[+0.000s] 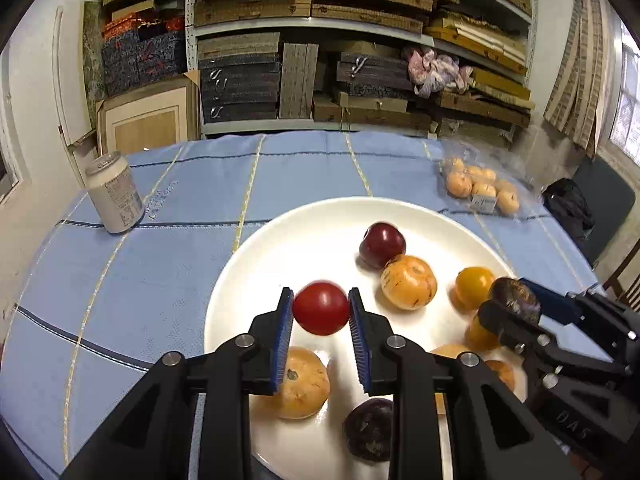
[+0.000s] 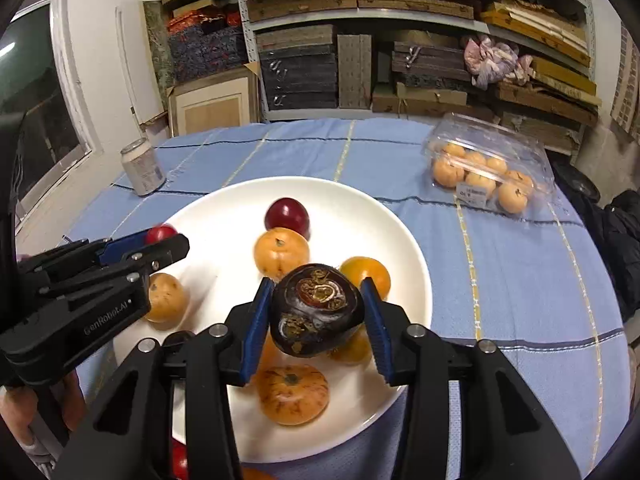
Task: Organize fruits
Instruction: 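Carry both fruits onto the white plate and open both tools, then move the left tool to another dark brown fruit and grasp it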
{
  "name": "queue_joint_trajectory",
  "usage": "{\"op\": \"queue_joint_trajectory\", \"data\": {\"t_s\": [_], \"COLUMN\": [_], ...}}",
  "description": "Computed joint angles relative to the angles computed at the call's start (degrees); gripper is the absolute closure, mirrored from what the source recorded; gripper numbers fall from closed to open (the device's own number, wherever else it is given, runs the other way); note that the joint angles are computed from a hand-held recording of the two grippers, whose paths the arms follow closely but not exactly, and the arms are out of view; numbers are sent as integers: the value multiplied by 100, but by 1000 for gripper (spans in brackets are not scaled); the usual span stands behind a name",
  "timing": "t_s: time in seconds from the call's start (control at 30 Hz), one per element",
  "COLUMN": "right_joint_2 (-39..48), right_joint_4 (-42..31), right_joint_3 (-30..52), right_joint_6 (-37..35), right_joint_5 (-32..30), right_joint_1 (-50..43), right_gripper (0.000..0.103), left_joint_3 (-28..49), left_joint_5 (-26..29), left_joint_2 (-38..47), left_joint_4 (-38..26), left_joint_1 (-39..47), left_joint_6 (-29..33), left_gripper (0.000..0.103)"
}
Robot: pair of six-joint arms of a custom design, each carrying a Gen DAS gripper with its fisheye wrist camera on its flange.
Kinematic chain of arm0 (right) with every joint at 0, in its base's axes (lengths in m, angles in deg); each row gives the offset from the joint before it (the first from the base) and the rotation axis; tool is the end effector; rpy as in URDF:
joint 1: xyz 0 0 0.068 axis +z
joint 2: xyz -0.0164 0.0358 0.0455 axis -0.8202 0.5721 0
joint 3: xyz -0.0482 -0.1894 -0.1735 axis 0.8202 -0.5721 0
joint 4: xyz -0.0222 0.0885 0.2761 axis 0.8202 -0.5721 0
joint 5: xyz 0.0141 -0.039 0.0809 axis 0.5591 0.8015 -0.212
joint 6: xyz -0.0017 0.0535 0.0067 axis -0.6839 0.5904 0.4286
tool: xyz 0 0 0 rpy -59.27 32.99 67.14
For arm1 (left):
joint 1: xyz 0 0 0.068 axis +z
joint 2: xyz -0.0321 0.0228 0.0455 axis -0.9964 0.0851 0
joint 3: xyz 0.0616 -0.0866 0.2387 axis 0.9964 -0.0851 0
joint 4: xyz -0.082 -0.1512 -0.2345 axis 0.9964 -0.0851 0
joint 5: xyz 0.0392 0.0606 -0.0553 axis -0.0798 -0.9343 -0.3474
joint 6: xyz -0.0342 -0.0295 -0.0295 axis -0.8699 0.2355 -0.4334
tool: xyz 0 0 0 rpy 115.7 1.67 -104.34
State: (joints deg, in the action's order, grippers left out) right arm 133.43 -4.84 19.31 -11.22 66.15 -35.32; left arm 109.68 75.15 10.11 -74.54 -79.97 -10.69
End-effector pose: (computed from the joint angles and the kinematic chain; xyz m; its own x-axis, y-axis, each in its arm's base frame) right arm 0.3107 0.1104 0.1260 -0.6718 -0.0159 -0.7406 -0.1727 0.9756 0.1357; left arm 0.3163 0.0208 0.1699 -0.6770 0.1113 -0.7275 0.1901 0.9814 -0.0267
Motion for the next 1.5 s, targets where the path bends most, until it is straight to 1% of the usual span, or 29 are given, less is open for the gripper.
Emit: {"op": "queue_joint_trajectory", "data": {"t_s": [0.03,0.1,0.13,0.17,0.2,0.23,0.33,0.43,0.5,0.57,0.67,0.73,0.8,0.87,0.93,0.97,1.03,1.07,1.13,1.23,1.3,1.37,1.5], "right_joint_2": [74,111,112,89,35,-46,-276,-745,-1252,-1937,-2834,-3275,-3691,-4268,-4745,-5088,-5437,-5622,-5749,-6196,-6499,-6696,-6782], "right_joint_4": [3,23,70,93,96,144,169,133,71,-45,-296,-468,-652,-727,-815,-928,-1105,-1319,-1514,-1986,-2222,-2407,-2483], "right_joint_3": [35,34,16,-6,-41,-109,-248,-478,-681,-927,-1217,-1381,-1593,-2043,-2451,-2730,-3090,-3253,-3434,-3693,-3825,-3905,-3928], "right_joint_6": [49,110,109,107,108,120,101,205,268,291,296,321,372,504,708,831,1053,1171,1269,1536,1669,1754,1794], "right_joint_5": [-63,-106,-98,-72,-64,-30,33,-9,-67,6,310,450,574,885,1144,1209,1448,1560,1606,1933,2104,2209,2065], "right_joint_1": [-45,-86,-90,-79,-76,-59,-38,-57,-44,59,376,561,790,1058,1297,1398,1621,1768,1921,2390,2638,2769,2618], "right_gripper": [59,59,57,54,46,42,41,41,41,33,27,26,26,23,22,22,21,21,20,16,13,12,11], "left_joint_3": [-42,-61,-68,-82,-154,-214,-263,-380,-493,-701,-1001,-1200,-1363,-1623,-1877,-2005,-2217,-2333,-2472,-2675,-2742,-2775,-2812], "left_joint_5": [-62,-69,-49,-51,-115,-192,-292,-417,-557,-628,-576,-351,8,317,498,587,762,824,1010,1319,1570,1700,1652], "left_joint_2": [-3,-4,-28,-71,-154,-214,-299,-438,-616,-988,-1593,-2056,-2483,-2984,-3416,-3633,-3994,-4200,-4472,-4967,-5124,-5103,-5016], "left_joint_4": [72,154,162,170,254,328,342,402,429,401,252,-13,-378,-660,-918,-1072,-1368,-1555,-1871,-2395,-2736,-2885,-2995], "left_joint_1": [-13,-8,3,4,-15,-40,-91,-171,-224,-205,-49,221,581,936,1211,1355,1614,1748,2023,2470,2797,2979,2942], "left_joint_6": [18,-21,-41,-52,-68,-67,-6,21,83,156,215,186,198,238,337,419,613,737,1012,1452,1793,2018,2189], "left_gripper": [66,50,46,38,32,30,27,23,19,16,10,9,8,7,5,5,5,5,5,5,5,5,5]}}
